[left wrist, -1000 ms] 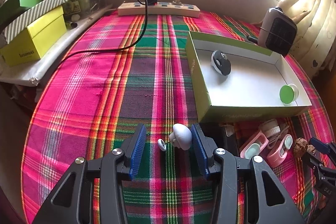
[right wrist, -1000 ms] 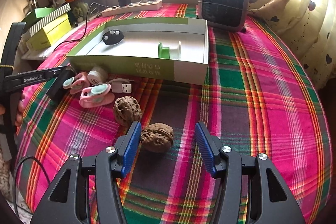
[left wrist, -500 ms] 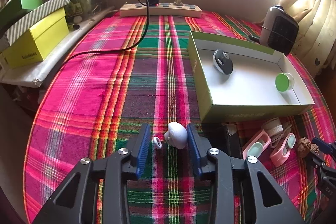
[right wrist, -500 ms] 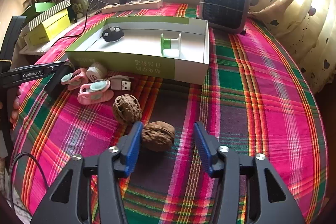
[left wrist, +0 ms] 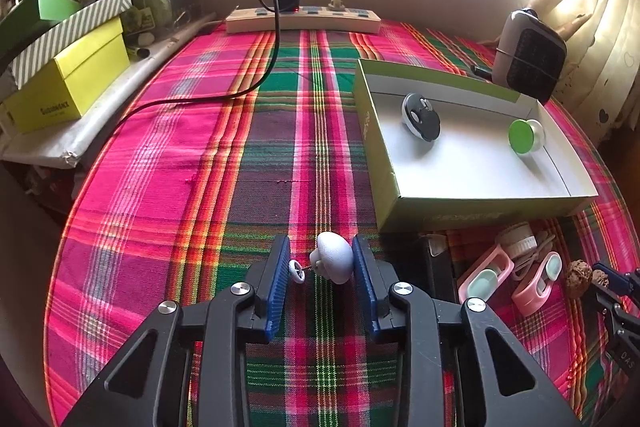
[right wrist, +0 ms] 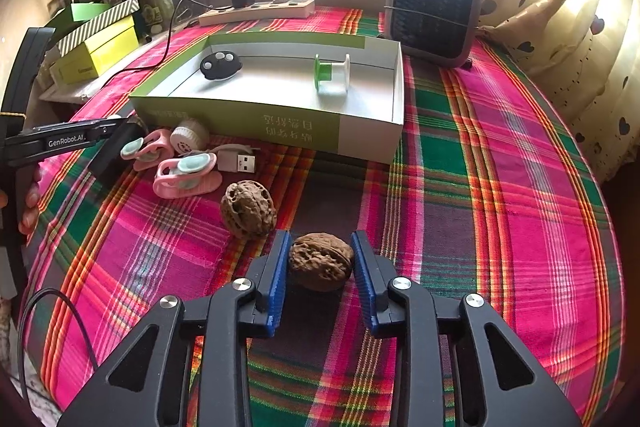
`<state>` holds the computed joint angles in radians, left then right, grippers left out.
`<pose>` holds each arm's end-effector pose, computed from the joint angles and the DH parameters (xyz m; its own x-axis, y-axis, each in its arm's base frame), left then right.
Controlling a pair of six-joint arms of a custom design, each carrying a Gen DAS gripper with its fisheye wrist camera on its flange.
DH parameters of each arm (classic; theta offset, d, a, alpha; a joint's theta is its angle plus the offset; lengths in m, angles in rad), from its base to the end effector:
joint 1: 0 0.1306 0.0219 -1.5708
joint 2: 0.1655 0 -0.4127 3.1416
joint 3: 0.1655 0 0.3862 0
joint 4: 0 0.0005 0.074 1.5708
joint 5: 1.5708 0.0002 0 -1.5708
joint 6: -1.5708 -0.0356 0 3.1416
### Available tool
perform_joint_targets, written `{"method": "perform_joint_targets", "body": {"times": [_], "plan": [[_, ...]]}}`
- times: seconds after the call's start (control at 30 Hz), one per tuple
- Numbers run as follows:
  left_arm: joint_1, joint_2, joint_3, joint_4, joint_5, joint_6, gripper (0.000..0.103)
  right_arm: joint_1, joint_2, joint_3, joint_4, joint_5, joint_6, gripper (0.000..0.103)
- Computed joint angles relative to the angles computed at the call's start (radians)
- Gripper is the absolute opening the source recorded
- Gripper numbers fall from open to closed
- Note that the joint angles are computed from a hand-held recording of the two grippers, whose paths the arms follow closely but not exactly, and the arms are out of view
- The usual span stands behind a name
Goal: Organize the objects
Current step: 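Grasp the white mushroom knob with the left tool while the right tool grasps a walnut, then carry the knob and walnut over the tray with both tools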
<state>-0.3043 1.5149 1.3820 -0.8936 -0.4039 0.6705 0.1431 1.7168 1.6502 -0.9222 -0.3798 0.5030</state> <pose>0.4858 -0.1384 0.3982 -0.6901 -0.3822 -0.6146 -0.4434 0.8944 -0.0583 0.5846 0.0971 0.4082 -0.5633 -0.5335 -0.6309 -0.6913 0.7225 0.0063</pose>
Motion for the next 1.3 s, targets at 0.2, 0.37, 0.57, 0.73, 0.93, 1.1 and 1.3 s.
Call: {"method": "perform_joint_targets", "body": {"times": [0.2, 0.37, 0.57, 0.73, 0.93, 1.1, 1.3], "plan": [[0.0, 0.0, -0.001, 0.001, 0.002, -0.002, 0.029, 0.0, 0.001, 0.002, -0.001, 0.0, 0.0, 0.032], [-0.003, -0.002, -0.001, 0.003, 0.004, 0.003, 0.029, -0.002, 0.003, 0.006, -0.004, -0.002, -0.005, 0.032], [-0.005, -0.004, -0.001, 0.002, 0.002, 0.002, 0.029, -0.006, 0.002, 0.01, -0.003, -0.012, -0.017, 0.032], [-0.013, -0.011, 0.003, 0.004, -0.01, -0.003, 0.029, -0.009, 0.004, 0.02, 0.0, -0.021, -0.032, 0.032], [-0.026, -0.027, 0.018, 0.013, -0.023, -0.024, 0.029, -0.014, 0.003, 0.036, 0.008, -0.035, -0.045, 0.032], [-0.033, -0.025, 0.041, 0.012, -0.027, -0.046, 0.029, -0.015, 0.012, 0.066, 0.006, -0.047, -0.06, 0.032], [-0.032, -0.008, 0.069, 0.016, -0.011, -0.068, 0.029, -0.007, 0.025, 0.104, 0.008, -0.058, -0.07, 0.032]]}}
